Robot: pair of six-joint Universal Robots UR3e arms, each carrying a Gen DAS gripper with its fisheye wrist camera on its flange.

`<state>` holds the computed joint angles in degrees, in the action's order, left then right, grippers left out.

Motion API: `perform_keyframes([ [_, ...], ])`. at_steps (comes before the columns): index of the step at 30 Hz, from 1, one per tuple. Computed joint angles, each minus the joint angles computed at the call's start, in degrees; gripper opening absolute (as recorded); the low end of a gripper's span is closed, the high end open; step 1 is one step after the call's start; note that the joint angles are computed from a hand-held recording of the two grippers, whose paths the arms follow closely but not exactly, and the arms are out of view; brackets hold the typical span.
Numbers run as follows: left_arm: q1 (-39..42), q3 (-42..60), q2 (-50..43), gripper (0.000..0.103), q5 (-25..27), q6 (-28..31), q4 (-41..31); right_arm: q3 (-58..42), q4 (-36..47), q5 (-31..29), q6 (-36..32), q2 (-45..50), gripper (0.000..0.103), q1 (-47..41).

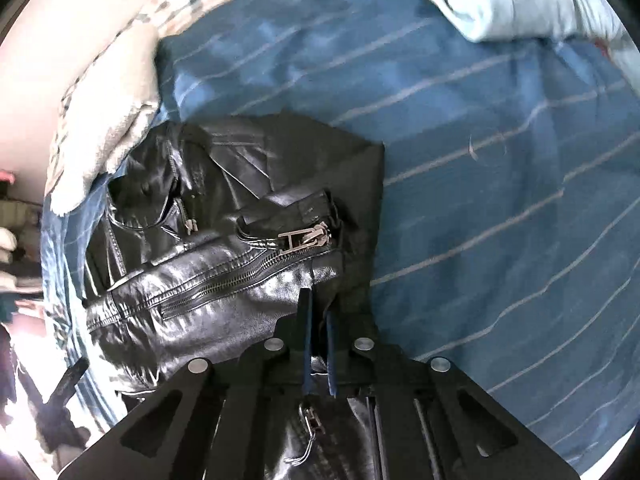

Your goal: Fold large clothes

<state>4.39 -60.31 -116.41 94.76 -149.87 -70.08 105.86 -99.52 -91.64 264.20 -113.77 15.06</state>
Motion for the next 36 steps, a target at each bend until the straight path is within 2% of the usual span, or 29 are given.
perform_keyframes([
  [3,-4.3,-0.1,-5.8,0.096,5.7,1.2,6.0,9.1,-2.7,7.0,-5.0,-7.2,0.008,-6.5],
  [5,-5.7,1.7,-9.9,0.099,8.1,1.2,7.5,15.7,-4.2,13.3,-8.5,-14.0,0.016,-13.1],
  [7,-5.4,3.3,-11.0,0.103,7.7,1.2,6.9,18.7,-1.2,17.7,-9.7,-22.8,0.021,-18.6],
  [8,-4.9,4.5,-10.8,0.103,7.0,1.6,5.0,17.8,1.0,17.4,-9.2,-24.9,0.025,-18.7],
  [10,-2.7,3.5,-7.3,0.103,4.5,3.1,2.8,12.9,6.1,13.2,-5.4,-24.5,0.052,-13.8],
  [11,-1.5,2.1,-4.9,0.103,3.6,3.9,2.2,11.6,6.7,11.7,-3.1,-24.0,0.054,-10.9],
  [14,2.4,-6.6,4.2,0.103,1.5,7.4,3.0,13.2,5.8,13.9,0.1,-24.2,0.054,-5.2],
  [17,5.3,-18.4,13.1,0.103,1.4,12.5,6.3,17.8,-0.3,16.9,0.1,-20.0,0.054,-1.3],
  [19,4.9,-26.0,15.4,0.103,3.7,15.5,11.3,20.8,-6.9,18.4,-0.5,-15.2,0.054,0.3],
  [21,2.6,-30.1,13.3,0.103,8.8,15.0,17.9,20.7,-10.7,17.7,-0.5,-9.6,0.053,2.3],
  [23,0.7,-30.8,9.5,0.103,12.1,13.1,21.8,17.4,-8.9,14.1,0.9,-6.3,0.042,4.7],
  [24,0.4,-30.0,7.8,0.103,12.5,11.6,22.0,17.3,-8.2,12.9,2.5,-7.3,0.036,5.2],
  [25,0.0,-28.4,6.3,0.103,12.8,9.4,20.7,17.7,-7.3,12.0,4.4,-8.8,0.035,5.6],
  [29,1.6,-28.0,6.9,0.103,10.5,9.2,19.0,20.9,-6.4,11.5,8.3,-13.1,0.035,6.0],
  [33,3.6,-25.8,5.9,0.103,7.3,10.0,15.7,15.8,-1.7,14.4,2.0,-7.5,0.037,2.7],
  [36,4.1,-23.3,4.4,0.103,6.4,11.4,14.0,11.7,-0.3,14.2,1.4,-5.8,0.04,2.3],
])
